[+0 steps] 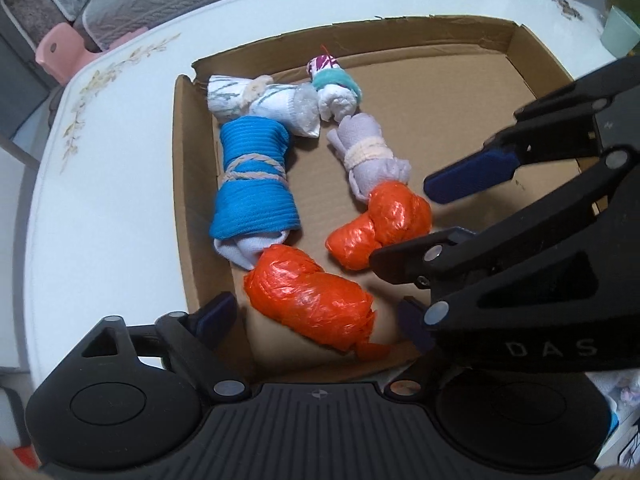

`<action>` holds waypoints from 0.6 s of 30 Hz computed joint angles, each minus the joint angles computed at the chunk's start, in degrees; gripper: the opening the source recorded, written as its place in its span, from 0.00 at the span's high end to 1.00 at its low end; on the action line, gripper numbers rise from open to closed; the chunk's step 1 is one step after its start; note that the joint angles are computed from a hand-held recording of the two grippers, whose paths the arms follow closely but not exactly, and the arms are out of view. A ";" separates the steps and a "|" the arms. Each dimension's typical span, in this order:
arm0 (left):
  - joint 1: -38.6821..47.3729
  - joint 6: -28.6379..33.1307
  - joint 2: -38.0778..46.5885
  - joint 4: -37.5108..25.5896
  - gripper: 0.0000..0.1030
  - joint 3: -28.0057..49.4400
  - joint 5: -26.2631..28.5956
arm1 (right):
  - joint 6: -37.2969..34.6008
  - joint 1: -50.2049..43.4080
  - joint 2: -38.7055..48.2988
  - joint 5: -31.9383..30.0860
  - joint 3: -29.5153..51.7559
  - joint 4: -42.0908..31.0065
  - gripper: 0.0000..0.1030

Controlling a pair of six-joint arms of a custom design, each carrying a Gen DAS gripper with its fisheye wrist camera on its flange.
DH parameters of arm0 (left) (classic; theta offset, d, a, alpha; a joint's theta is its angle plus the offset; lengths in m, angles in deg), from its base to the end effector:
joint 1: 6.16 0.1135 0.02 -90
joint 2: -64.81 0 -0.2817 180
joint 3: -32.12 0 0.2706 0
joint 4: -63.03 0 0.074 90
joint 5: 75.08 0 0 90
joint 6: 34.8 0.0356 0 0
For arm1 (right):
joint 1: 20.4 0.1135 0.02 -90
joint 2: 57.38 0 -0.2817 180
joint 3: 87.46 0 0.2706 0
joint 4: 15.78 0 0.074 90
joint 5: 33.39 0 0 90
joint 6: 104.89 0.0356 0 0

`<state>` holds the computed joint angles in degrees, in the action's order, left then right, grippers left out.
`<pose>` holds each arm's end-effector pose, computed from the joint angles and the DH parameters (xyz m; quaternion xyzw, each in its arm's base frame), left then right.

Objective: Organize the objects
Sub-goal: 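Place both orange bundles into the tray next to the socks and release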

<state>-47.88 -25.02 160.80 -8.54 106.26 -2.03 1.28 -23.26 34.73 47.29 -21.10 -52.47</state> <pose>0.2264 -0.1880 0.1851 -0.3218 0.9348 0.0973 0.1145 0.3245 -0.0104 0.1807 0.1409 0.9579 0.1059 0.2267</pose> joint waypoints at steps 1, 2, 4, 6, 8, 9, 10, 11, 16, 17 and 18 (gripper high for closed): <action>-0.07 -0.01 -0.21 -0.62 0.11 0.42 0.14 | -0.15 -0.17 -0.31 -0.18 0.07 -0.33 0.50; 0.10 0.07 -0.54 -1.08 0.11 0.70 0.74 | -0.16 -0.31 -0.61 -0.20 0.04 -0.41 0.46; 0.44 -0.32 -1.18 -1.65 0.10 1.08 1.75 | -0.36 -0.56 -0.89 -0.17 0.38 -1.28 0.44; 0.35 -0.72 -1.07 -2.86 0.09 2.08 1.97 | -0.56 -0.61 -1.06 0.04 0.71 -1.85 0.44; -0.02 -0.77 -0.74 -3.75 0.06 2.82 2.04 | -0.62 -0.60 -1.24 0.10 0.94 -2.21 0.42; -0.27 -0.63 -0.48 -4.05 0.06 3.17 1.98 | -0.73 -0.54 -1.23 0.25 1.04 -2.33 0.41; -0.47 -0.70 -0.28 -4.56 0.05 3.49 1.70 | -0.89 -0.45 -1.04 0.38 1.18 -2.34 0.41; -0.61 -0.89 -0.26 -4.73 0.04 3.58 1.55 | -0.85 -0.44 -1.02 0.44 1.22 -2.34 0.41; -0.91 -1.46 -0.95 -4.53 0.02 2.90 1.26 | -0.96 -0.40 -1.23 0.82 1.17 -2.37 0.38; -1.00 -1.71 -1.31 -4.39 0.02 2.63 1.14 | -1.02 -0.39 -1.45 0.86 1.06 -2.42 0.38; -1.11 -1.88 -1.70 -4.20 0.02 2.36 1.04 | -1.17 -0.43 -1.77 0.94 0.92 -2.51 0.38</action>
